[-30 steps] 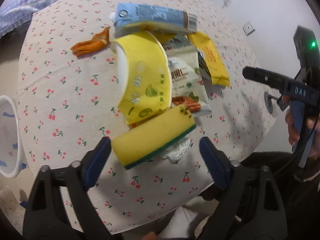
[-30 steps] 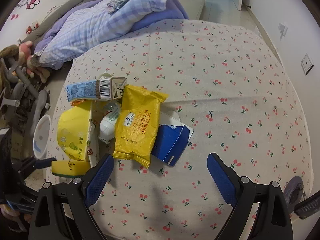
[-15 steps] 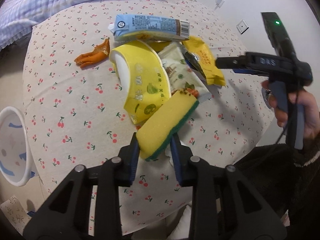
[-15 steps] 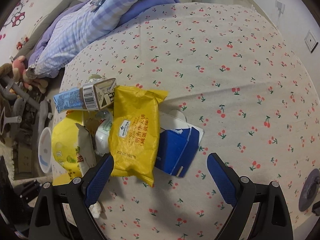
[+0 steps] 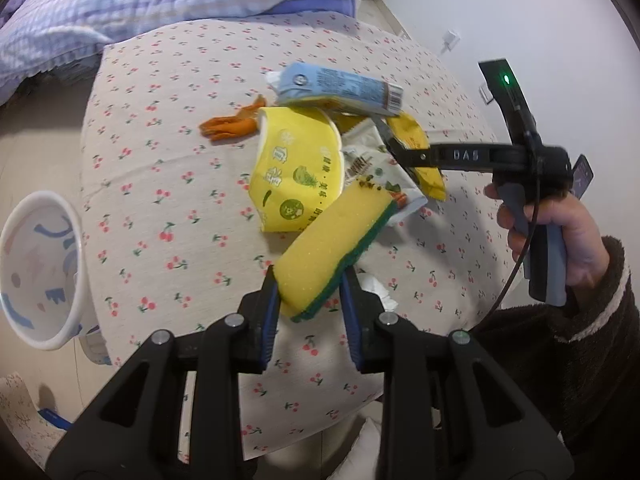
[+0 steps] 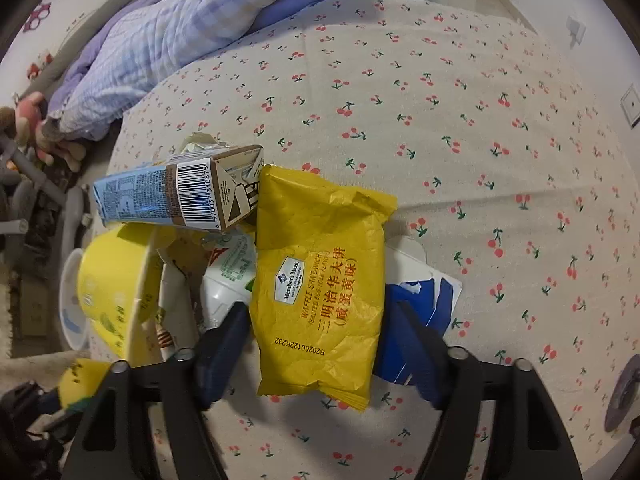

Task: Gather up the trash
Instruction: 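Grasp the yellow snack packet with the right tool, then carry the sponge over the white bin and open the left tool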

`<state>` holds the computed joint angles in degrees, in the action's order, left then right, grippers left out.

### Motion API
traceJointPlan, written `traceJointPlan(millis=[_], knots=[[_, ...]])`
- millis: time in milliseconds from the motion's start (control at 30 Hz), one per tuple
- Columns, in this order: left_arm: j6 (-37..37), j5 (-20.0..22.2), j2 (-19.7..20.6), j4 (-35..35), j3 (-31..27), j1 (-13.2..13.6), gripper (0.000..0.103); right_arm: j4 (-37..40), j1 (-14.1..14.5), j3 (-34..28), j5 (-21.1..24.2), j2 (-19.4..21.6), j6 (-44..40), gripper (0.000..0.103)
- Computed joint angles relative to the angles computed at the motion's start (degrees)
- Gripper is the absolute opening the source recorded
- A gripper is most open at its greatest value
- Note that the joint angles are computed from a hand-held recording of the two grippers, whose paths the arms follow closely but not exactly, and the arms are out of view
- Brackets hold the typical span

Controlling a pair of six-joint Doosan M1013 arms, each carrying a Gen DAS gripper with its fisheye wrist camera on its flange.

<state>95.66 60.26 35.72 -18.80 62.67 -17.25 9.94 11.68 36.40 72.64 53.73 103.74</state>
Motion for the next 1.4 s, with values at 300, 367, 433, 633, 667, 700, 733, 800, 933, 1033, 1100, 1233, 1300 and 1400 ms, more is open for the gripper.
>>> traceJointPlan(millis=[300, 367, 433, 633, 667, 700, 733, 800, 933, 1033, 1100, 1233, 1300, 1400], knots=[[0.7, -2.9, -1.9, -5.3, 2.6, 1.7, 0.031, 0.5, -0.4, 4.3, -3.8, -2.9, -1.3, 0.050], [1.1, -3.8, -2.4, -6.5, 3.2, 1.9, 0.031, 0.9, -0.7, 6.0, -5.2, -4.0, -1.3, 0.050], [1.4, -4.8, -2.9, -7.4, 3.7, 2.2, 0.031, 2.4, -1.3, 7.8, -6.9, -5.2, -0.9, 0.050], [1.0, -8.2, -4.0, -9.3, 4.9, 3.0, 0.031, 5.0, -2.2, 10.5, -9.9, -7.4, -0.8, 0.050], [0.4, -9.0, -4.2, -9.1, 5.1, 3.1, 0.031, 5.3, -2.2, 10.6, -10.3, -7.5, -0.8, 0.050], [-0.3, -9.7, -4.3, -8.9, 5.3, 3.2, 0.031, 5.6, -2.3, 10.9, -10.9, -7.8, -0.8, 0.050], [-1.1, -10.3, -4.5, -8.6, 5.5, 3.3, 0.031, 5.9, -2.4, 11.3, -11.5, -8.2, -0.9, 0.050], [-3.9, -12.2, -4.7, -7.1, 6.0, 3.6, 0.031, 6.7, -2.5, 11.6, -12.4, -8.6, -1.0, 0.050], [-10.7, -15.6, -5.2, -3.1, 7.1, 4.2, 0.031, 8.4, -2.3, 11.7, -13.6, -9.1, -2.0, 0.050], [-16.1, -17.3, -5.5, 0.3, 7.7, 4.9, 0.031, 9.4, -1.6, 11.0, -13.9, -9.2, -3.3, 0.050], [-18.6, -17.8, -5.5, 1.7, 8.0, 5.4, 0.031, 10.5, -1.1, 10.2, -13.7, -8.9, -4.0, 0.050], [-23.9, -18.8, -5.8, 5.4, 9.0, 6.2, 0.031, 12.4, 0.1, 8.2, -13.1, -8.0, -5.3, 0.050], [-27.3, -19.1, -6.0, 8.9, 9.4, 6.4, 0.031, 13.1, 1.1, 6.3, -12.2, -7.1, -6.0, 0.050], [-30.3, -19.5, -6.2, 11.3, 10.2, 6.9, 0.031, 13.6, 2.3, 3.8, -11.0, -5.8, -6.7, 0.050]])
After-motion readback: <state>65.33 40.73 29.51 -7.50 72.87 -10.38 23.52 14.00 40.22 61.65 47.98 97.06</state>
